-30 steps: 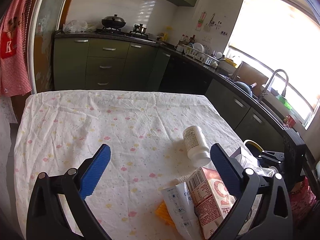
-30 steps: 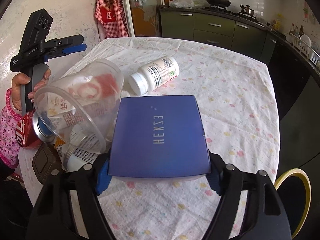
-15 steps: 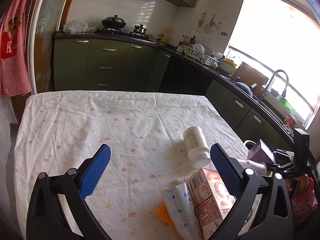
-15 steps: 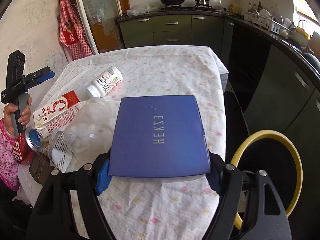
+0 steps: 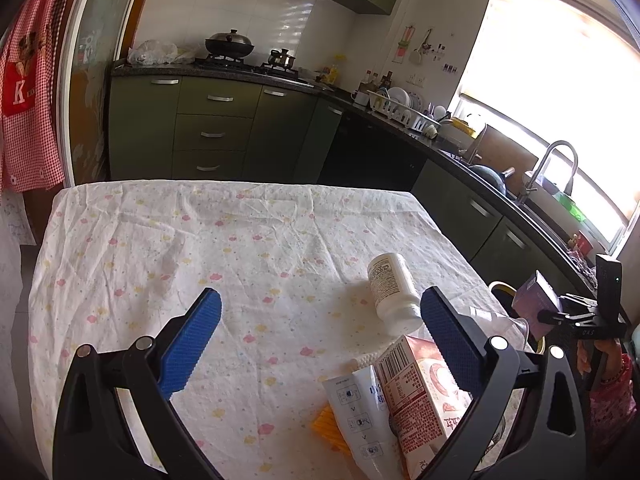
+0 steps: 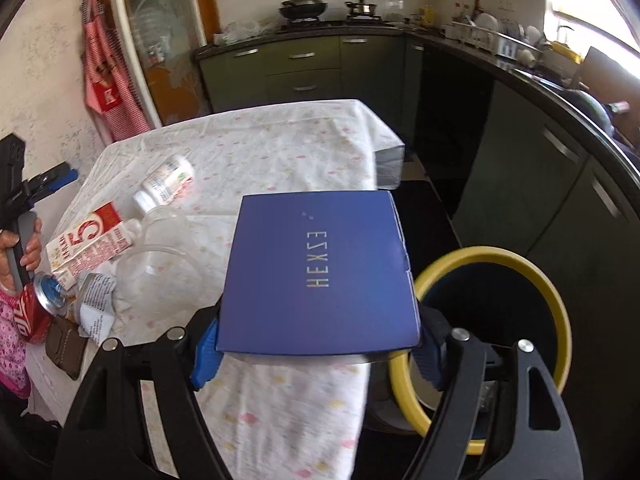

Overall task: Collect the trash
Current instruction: 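Carry the blue box over the bin and drop it in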

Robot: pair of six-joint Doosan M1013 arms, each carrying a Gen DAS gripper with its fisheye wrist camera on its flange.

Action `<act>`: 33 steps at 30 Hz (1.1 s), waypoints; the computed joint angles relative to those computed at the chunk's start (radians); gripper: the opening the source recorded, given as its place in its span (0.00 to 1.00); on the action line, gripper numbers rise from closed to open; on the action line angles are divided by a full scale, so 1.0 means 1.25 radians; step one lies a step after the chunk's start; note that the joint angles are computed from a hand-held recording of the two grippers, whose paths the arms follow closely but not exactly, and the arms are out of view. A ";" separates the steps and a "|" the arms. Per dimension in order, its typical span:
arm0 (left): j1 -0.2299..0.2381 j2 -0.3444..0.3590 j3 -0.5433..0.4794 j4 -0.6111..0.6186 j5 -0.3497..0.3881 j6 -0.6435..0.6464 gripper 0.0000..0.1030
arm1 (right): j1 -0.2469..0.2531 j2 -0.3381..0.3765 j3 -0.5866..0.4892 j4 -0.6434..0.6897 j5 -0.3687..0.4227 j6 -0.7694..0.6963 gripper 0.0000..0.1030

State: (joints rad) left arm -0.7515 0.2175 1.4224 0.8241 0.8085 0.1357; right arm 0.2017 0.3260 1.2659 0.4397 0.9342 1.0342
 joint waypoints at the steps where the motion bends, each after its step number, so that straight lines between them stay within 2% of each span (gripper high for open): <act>1: 0.000 0.000 0.000 0.000 0.000 0.001 0.95 | -0.010 0.002 -0.007 -0.019 0.002 0.032 0.70; 8: -0.002 0.004 -0.006 -0.003 0.004 0.014 0.95 | -0.060 0.045 -0.058 -0.192 0.067 0.253 0.70; 17: -0.001 0.008 -0.010 -0.013 0.009 0.019 0.95 | -0.076 0.084 -0.071 -0.236 0.101 0.321 0.72; 19: -0.001 0.007 -0.009 -0.012 0.007 0.019 0.95 | -0.077 0.083 -0.067 -0.245 0.079 0.350 0.80; 20: -0.001 0.007 -0.008 -0.012 0.006 0.019 0.95 | -0.080 0.080 -0.064 -0.234 0.068 0.349 0.81; 26: -0.002 0.008 -0.009 -0.007 0.007 0.017 0.95 | -0.089 0.053 -0.035 -0.192 0.033 0.348 0.82; 33: -0.012 0.004 -0.019 0.018 0.018 0.026 0.95 | -0.100 -0.008 0.053 -0.171 -0.023 0.358 0.82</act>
State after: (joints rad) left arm -0.7664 0.2228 1.3990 0.8462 0.8314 0.1680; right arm 0.0765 0.3161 1.3317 0.2264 0.9055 1.4816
